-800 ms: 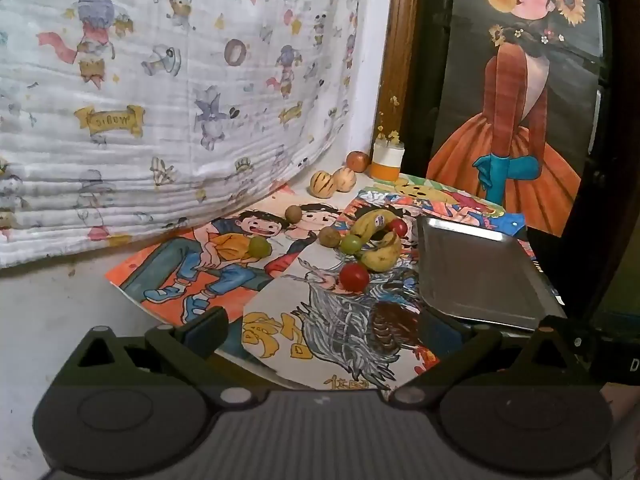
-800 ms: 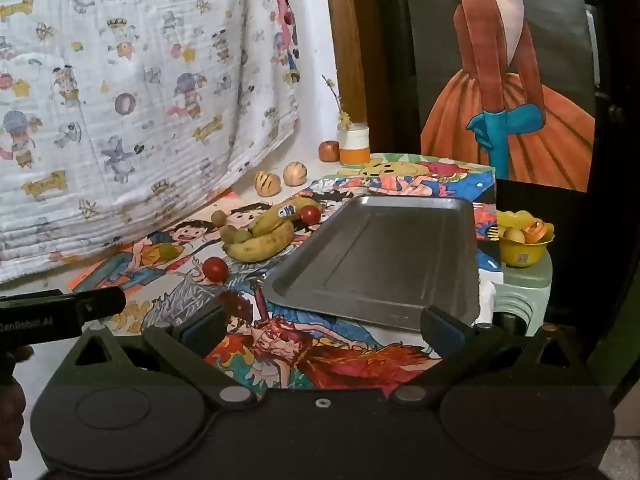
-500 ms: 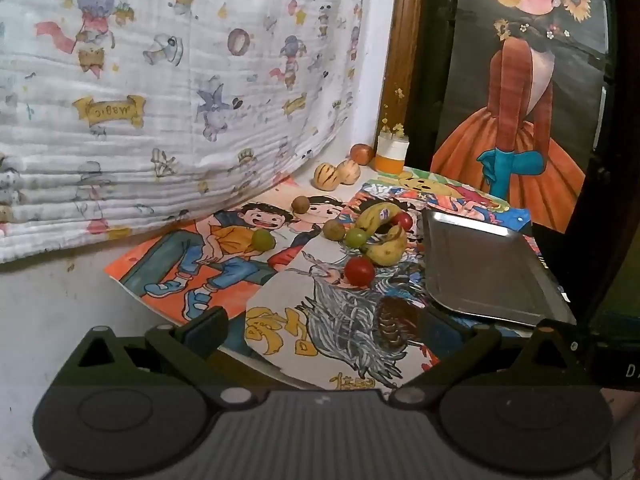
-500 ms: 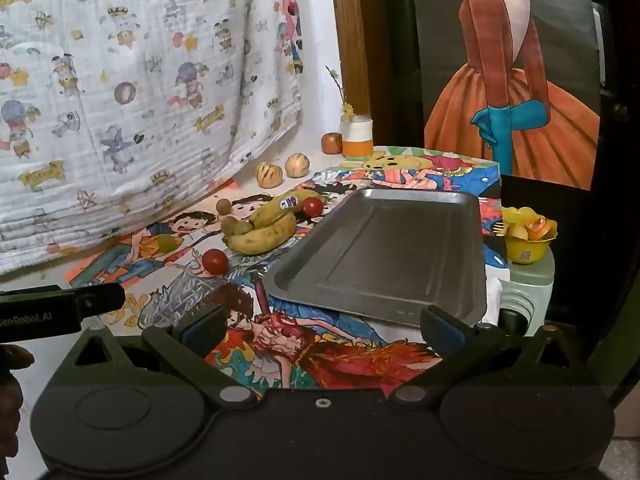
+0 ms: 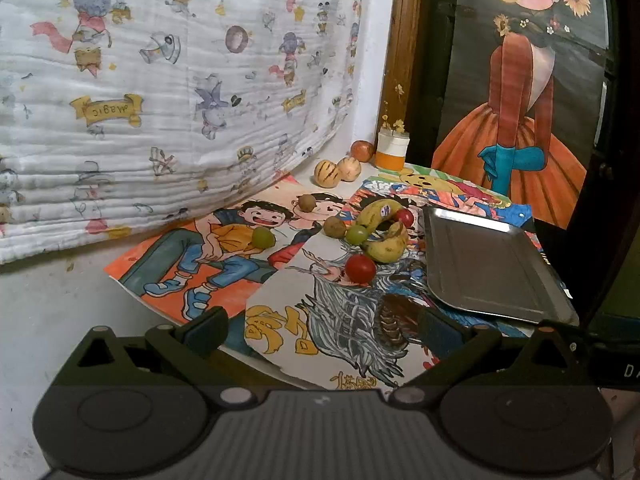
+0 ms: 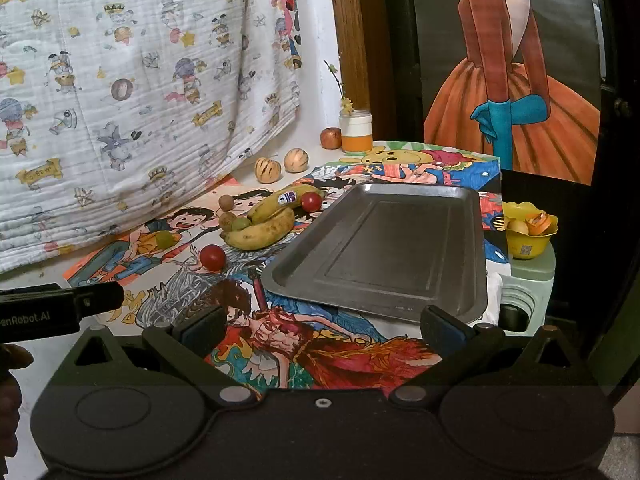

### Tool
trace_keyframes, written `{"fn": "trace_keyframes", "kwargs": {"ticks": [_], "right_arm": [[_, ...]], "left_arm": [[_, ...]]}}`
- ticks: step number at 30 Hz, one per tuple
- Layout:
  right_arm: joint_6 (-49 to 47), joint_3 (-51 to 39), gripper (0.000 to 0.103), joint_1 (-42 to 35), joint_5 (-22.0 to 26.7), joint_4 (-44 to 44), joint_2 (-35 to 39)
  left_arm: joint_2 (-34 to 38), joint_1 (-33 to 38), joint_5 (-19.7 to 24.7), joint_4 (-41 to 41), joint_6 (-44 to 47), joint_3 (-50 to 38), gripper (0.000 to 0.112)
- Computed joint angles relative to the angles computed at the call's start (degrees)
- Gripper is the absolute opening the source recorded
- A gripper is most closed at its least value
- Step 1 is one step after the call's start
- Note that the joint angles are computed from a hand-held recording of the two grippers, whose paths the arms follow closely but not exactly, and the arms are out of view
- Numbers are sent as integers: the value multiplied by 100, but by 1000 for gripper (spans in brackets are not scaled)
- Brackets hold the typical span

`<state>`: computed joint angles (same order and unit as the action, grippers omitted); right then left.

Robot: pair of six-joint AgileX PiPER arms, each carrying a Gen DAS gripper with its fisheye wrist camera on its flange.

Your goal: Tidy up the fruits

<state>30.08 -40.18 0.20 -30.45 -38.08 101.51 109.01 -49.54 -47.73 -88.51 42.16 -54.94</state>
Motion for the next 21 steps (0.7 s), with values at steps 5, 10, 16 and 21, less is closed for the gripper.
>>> {"fn": "trace_keyframes", "kwargs": {"ticks": [5, 10, 16, 21], "right_arm": [[-7, 1, 103, -8, -13, 1, 18], [19, -11, 103, -13, -5, -20, 29], [15, -3, 103, -25, -42, -25, 82], [24, -9, 103, -14, -21, -23, 68]], "left_arm": [[-1, 2, 8, -13, 16, -8, 103], [22, -13, 18, -45, 30, -19, 103], [14, -10, 42, -67, 36, -4, 103], [13, 4, 57, -50, 25, 3, 103]]}}
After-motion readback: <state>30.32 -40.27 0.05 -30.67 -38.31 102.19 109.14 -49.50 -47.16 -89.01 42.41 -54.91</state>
